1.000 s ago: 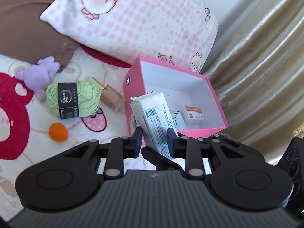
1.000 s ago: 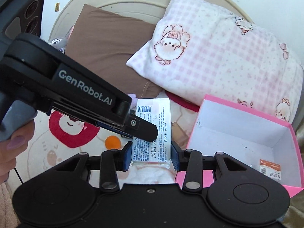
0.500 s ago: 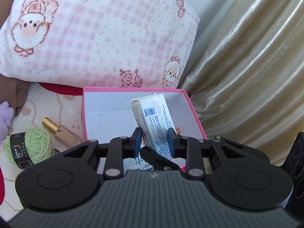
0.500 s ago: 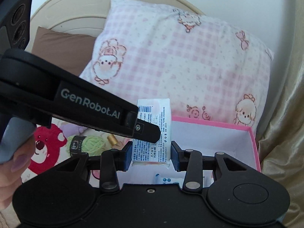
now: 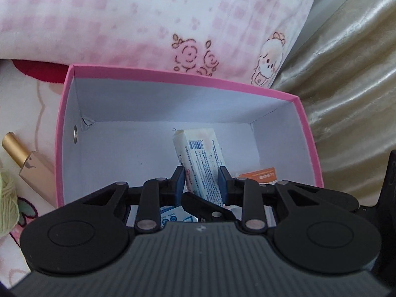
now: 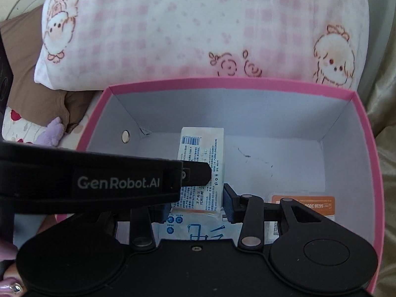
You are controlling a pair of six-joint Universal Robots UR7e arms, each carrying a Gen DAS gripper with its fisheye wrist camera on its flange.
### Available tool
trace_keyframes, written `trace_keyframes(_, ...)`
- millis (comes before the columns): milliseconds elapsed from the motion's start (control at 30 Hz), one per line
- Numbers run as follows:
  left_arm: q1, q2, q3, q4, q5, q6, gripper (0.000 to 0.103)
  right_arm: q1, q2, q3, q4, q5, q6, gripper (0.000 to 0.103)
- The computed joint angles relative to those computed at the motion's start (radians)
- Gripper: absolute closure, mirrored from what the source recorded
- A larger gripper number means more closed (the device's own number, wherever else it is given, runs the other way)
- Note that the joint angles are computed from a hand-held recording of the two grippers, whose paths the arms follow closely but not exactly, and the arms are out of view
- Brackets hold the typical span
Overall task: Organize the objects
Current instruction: 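Carry the medicine box with the left tool into the pink box, then open the left tool and lift it out of the pink box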
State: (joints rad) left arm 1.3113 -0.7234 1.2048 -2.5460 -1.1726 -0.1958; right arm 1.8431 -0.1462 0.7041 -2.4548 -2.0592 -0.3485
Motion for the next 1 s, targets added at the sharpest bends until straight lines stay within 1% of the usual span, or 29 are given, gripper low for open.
trace_keyframes(67,0.005,0.016,-0.018,0.013,0.013,-0.004,0.076,-0.005,0.029,-0.048,0.045,-0.005,0.008,0.057)
trace_keyframes(200,0.012,0.045,-0.057,0.045,0.037,-0.012,0.076,-0.006,0.085,-0.147,0.134,-0.024,-0.014,0.054)
trace_keyframes(267,0.017,0.057,-0.074,0.057,0.039,-0.03,0.075,-0.009,0.092,-0.146,0.129,-0.023,-0.019,0.054)
trace_keyframes(333,0.018,0.067,-0.092,0.08,0.051,-0.027,0.076,-0.015,0.087,-0.14,0.141,-0.007,0.006,0.054)
trace_keyframes(367,0.015,0.067,-0.093,0.093,0.062,-0.028,0.076,-0.016,0.075,-0.12,0.131,0.004,0.018,0.053)
trace_keyframes(400,0.011,0.061,-0.088,0.102,0.075,-0.027,0.075,-0.014,0.058,-0.085,0.099,0.007,0.02,0.05)
trace_keyframes(467,0.0,0.042,-0.062,0.092,0.1,-0.016,0.071,-0.006,0.024,-0.011,0.02,-0.001,-0.001,0.042)
trace_keyframes(533,-0.012,0.011,-0.024,0.075,0.117,0.001,0.068,0.002,-0.015,0.065,-0.046,0.004,-0.001,0.042)
trace_keyframes(600,-0.024,-0.027,0.016,0.074,0.129,0.011,0.065,0.01,-0.053,0.139,-0.095,0.024,0.011,0.042)
trace_keyframes(667,-0.032,-0.071,0.056,0.084,0.119,0.018,0.064,0.024,-0.086,0.213,-0.158,0.032,0.008,0.042)
trace_keyframes(700,-0.037,-0.096,0.074,0.103,0.115,0.011,0.055,0.034,-0.1,0.248,-0.191,0.033,-0.001,0.042)
trace_keyframes(767,-0.05,-0.141,0.109,0.135,0.131,-0.006,0.045,0.054,-0.13,0.313,-0.243,0.039,-0.01,0.042)
trace_keyframes(833,-0.068,-0.196,0.166,0.121,0.153,0.007,0.045,0.06,-0.182,0.374,-0.245,0.085,0.016,0.042)
trace_keyframes(900,-0.084,-0.245,0.213,0.112,0.167,0.019,0.043,0.071,-0.22,0.42,-0.254,0.115,0.024,0.042)
trace_keyframes(1000,-0.107,-0.325,0.281,0.111,0.182,0.03,0.04,0.096,-0.264,0.478,-0.288,0.122,0.007,0.042)
